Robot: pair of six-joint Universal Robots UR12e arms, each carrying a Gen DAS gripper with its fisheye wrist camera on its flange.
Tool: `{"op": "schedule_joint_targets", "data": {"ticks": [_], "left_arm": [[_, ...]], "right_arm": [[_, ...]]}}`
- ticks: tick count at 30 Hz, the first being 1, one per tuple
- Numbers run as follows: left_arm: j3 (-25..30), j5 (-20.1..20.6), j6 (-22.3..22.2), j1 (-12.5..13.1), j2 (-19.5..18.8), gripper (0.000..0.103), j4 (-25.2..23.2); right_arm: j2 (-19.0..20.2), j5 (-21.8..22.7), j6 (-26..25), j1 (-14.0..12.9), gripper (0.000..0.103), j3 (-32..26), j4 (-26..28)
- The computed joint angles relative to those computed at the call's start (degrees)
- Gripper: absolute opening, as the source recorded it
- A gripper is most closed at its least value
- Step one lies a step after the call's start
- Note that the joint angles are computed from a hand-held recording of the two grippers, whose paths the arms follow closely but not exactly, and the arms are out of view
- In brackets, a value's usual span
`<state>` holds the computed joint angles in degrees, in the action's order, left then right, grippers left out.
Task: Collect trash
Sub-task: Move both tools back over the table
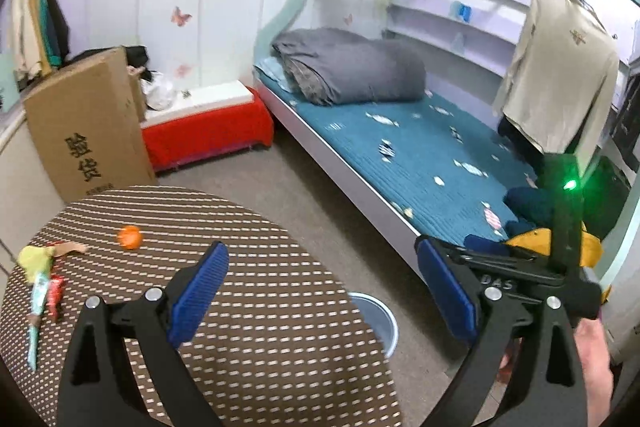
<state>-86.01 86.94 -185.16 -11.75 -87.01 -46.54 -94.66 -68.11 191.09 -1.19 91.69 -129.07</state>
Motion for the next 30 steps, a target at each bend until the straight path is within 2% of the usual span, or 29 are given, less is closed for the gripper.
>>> {"op": "schedule_joint_targets", "data": {"ticks": [6, 12, 15, 19, 24, 30], "left_arm": [[-3.7, 0.4, -2.3, 3.3, 3.6, 0.093, 3.1], [-6.9, 5.1, -2.9, 5.9, 6.5, 0.093, 6.3], [-9.1, 7.0, -4.2, 7.7, 8.4, 0.093, 8.2], [-10.7, 7.7, -4.6, 10.0, 10.3, 0.093, 7.7], [-12.2, 12.0, -2.2, 11.7, 12.0, 0.094, 7.3], [-14.7, 9.0, -3.5, 17.3, 14.5, 0.093, 6.0]], "right_arm": [[0.5, -0.8, -3.0, 3.7, 0.097, -2.5, -0.2], [1.4, -1.7, -4.2, 7.3, 0.097, -4.7, -0.8], [2.2, -0.8, -3.9, 9.1, 0.097, -5.6, -1.3], [3.5, -0.7, -4.2, 11.5, 0.097, -7.1, -1.7], [5.1, -0.9, -5.4, 14.6, 0.097, -8.8, -1.9], [7.3, -0.8, -6.9, 17.9, 0.097, -11.1, -1.3]]}}
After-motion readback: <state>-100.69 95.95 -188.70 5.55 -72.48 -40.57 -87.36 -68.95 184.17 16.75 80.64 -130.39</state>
